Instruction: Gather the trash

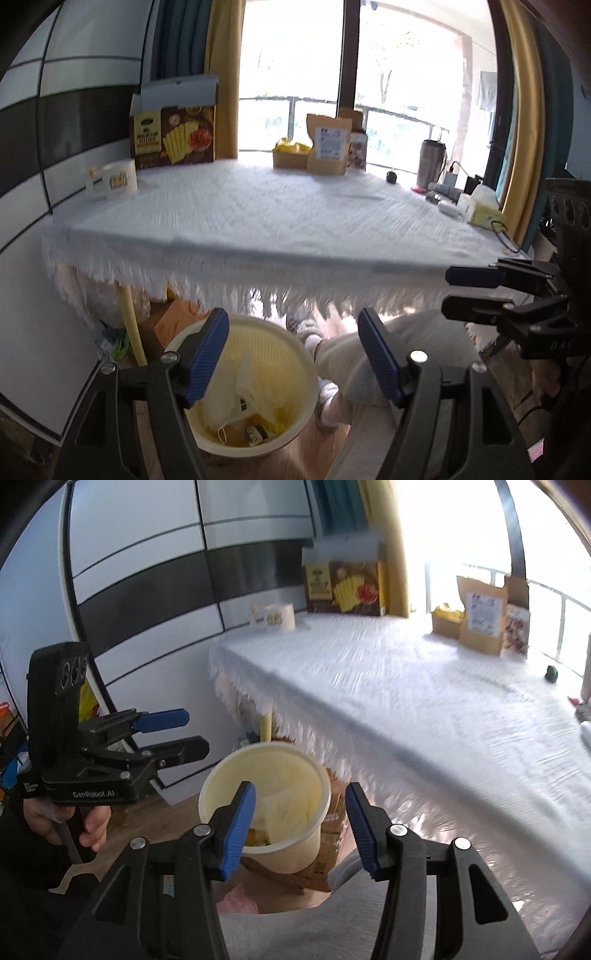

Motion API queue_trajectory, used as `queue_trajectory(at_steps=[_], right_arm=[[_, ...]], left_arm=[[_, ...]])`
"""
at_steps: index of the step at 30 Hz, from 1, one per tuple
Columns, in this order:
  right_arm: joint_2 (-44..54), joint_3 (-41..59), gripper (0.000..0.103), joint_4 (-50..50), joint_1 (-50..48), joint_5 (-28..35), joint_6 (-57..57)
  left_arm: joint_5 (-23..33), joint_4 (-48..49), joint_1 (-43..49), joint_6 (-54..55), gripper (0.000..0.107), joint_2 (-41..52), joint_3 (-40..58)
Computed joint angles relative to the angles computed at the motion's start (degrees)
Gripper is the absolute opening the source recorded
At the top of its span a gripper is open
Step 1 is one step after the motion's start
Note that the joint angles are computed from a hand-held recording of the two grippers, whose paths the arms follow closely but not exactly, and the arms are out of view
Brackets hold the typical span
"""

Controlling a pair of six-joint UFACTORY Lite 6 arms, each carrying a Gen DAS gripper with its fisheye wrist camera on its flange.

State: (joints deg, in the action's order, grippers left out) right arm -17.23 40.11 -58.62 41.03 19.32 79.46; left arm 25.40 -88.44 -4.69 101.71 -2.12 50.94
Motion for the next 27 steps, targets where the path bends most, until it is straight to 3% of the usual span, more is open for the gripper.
queue_trajectory(at_steps=[6,11,15,21,27], right_arm=[[-7.87,1.31,0.063,0.22,5.13,9.53,-0.37],[-11.86,4.17,0.072,-1.46,10.78,17.93,-0.20],[-13.14,7.22,0.073,-3.61,15.17,24.20,0.60],[-13.93,11.96,0.077,-6.36,22.17,34.49,1.00],[-12.27,14.85,0.084,-7.63,24.69,37.99,1.06]], left_arm=[[2.63,-0.29,-0.36,-1.78,0.082,-6.06,-1.93],[2.67,-7.22,0.58,1.89,0.086,-11.59,-4.04],[8.01,-9.71,4.16,2.69,0.091,-13.90,-4.28],[7.41,-14.31,3.93,9.16,0.100,-17.02,-5.63],[10.60,-16.00,4.85,13.04,0.100,-18.42,-7.58]])
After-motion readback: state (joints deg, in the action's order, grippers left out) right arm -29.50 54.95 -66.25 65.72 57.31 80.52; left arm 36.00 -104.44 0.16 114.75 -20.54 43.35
